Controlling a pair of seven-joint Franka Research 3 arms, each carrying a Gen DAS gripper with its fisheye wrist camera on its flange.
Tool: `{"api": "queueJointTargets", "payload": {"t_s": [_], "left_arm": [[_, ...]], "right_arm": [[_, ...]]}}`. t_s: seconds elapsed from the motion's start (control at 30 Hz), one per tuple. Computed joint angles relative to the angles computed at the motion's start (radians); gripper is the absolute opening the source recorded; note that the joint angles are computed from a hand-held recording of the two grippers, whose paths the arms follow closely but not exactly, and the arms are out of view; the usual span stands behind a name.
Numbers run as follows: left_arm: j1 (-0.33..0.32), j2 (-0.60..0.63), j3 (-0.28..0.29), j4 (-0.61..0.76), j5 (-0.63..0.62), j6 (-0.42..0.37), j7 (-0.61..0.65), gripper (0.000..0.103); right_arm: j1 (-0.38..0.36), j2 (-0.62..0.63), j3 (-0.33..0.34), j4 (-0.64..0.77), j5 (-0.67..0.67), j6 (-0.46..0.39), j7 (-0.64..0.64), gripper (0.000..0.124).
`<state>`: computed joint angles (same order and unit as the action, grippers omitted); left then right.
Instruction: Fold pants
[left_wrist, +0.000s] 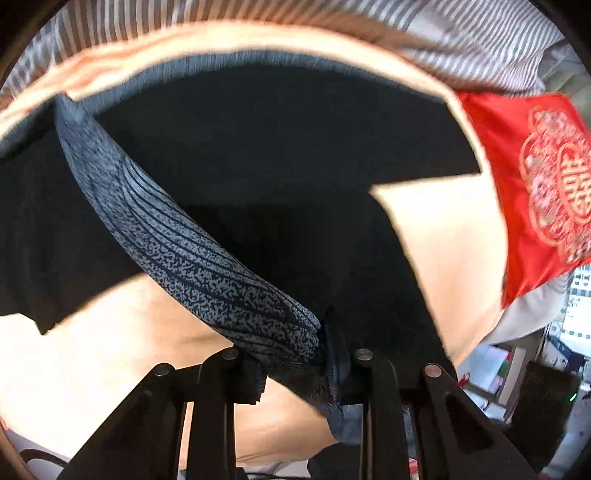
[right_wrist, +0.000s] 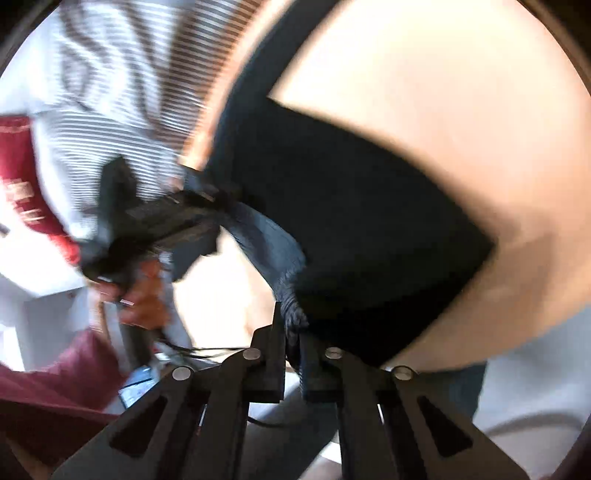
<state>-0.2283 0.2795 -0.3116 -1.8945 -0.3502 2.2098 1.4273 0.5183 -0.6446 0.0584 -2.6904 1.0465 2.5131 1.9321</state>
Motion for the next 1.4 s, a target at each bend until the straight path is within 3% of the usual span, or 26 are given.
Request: {"api": "queueJointTargets", "payload": {"t_s": [0.17, 0.33, 0.47, 0.53, 0.6, 0.67, 0.77, 0.83, 0.87, 0.9, 0.97, 1.03, 1.1, 1.13, 1.17, 1.23, 1.3, 1.33, 1.4], "left_arm": [[0.003, 0.037, 0.012, 0.103, -0.008, 0.037, -0.066, 0.027], [-0.022, 0.193, 0.03, 0.324, 0.122, 0.049, -0.136, 0.027], [-0.062, 0.363, 0.053, 0.571, 0.243, -0.009, -0.227, 0.028], [-0.065, 0.436, 0.05, 0.688, 0.272, -0.08, -0.225, 0.043], [-0.078, 0.458, 0.061, 0.746, 0.325, -0.116, -0.208, 0.048], [-0.06, 0.433, 0.054, 0.733, 0.332, -0.134, -0.176, 0.048], [-0.026, 0.343, 0.059, 0.631, 0.343, -0.106, -0.136, 0.069], [-0.042, 0.3, 0.089, 0.578, 0.418, -0.108, -0.133, 0.071], [-0.049, 0.292, 0.099, 0.56, 0.445, -0.129, -0.142, 0.071], [-0.052, 0.287, 0.105, 0.54, 0.46, -0.14, -0.161, 0.071], [-0.052, 0.278, 0.112, 0.489, 0.474, -0.148, -0.214, 0.071], [-0.05, 0.284, 0.109, 0.456, 0.467, -0.158, -0.273, 0.071], [-0.046, 0.285, 0.104, 0.43, 0.462, -0.158, -0.308, 0.071], [-0.054, 0.291, 0.106, 0.429, 0.479, -0.171, -0.324, 0.071], [-0.066, 0.297, 0.112, 0.433, 0.507, -0.189, -0.335, 0.071], [-0.08, 0.298, 0.123, 0.437, 0.555, -0.219, -0.355, 0.071], [-0.062, 0.27, 0.121, 0.407, 0.556, -0.185, -0.37, 0.071], [-0.056, 0.26, 0.127, 0.403, 0.564, -0.175, -0.383, 0.071], [-0.037, 0.261, 0.123, 0.413, 0.555, -0.155, -0.386, 0.071]], "right_arm": [[-0.059, 0.109, -0.115, 0.133, 0.006, -0.02, -0.2, 0.003], [-0.163, 0.336, -0.176, 0.353, -0.037, -0.102, -0.364, 0.003], [-0.242, 0.535, -0.179, 0.508, -0.024, -0.096, -0.379, 0.003], [-0.278, 0.629, -0.164, 0.575, -0.071, -0.086, -0.335, 0.003], [-0.304, 0.684, -0.142, 0.616, -0.17, -0.07, -0.28, 0.004], [-0.331, 0.724, -0.129, 0.654, -0.263, -0.079, -0.207, 0.008], [-0.369, 0.734, -0.108, 0.695, -0.36, -0.097, -0.15, 0.015], [-0.371, 0.712, -0.094, 0.697, -0.534, -0.094, -0.095, 0.035], [-0.363, 0.698, -0.089, 0.695, -0.673, -0.095, -0.042, 0.062], [-0.361, 0.691, -0.082, 0.692, -0.747, -0.09, -0.017, 0.069], [-0.352, 0.707, -0.068, 0.726, -0.886, -0.166, 0.012, 0.067], [-0.352, 0.742, -0.056, 0.759, -0.871, -0.224, -0.045, 0.051], [-0.328, 0.803, -0.051, 0.821, -0.964, -0.292, -0.039, 0.023], [-0.315, 0.828, -0.056, 0.846, -1.018, -0.315, -0.013, 0.022], [-0.307, 0.86, -0.063, 0.873, -1.05, -0.356, 0.022, 0.021], [-0.321, 0.855, -0.074, 0.857, -0.976, -0.347, 0.098, 0.023], [-0.312, 0.83, -0.087, 0.85, -1.015, -0.374, 0.211, 0.047], [-0.296, 0.797, -0.093, 0.834, -1.085, -0.375, 0.289, 0.047], [-0.296, 0.733, -0.077, 0.775, -1.106, -0.271, 0.303, 0.046]]}}
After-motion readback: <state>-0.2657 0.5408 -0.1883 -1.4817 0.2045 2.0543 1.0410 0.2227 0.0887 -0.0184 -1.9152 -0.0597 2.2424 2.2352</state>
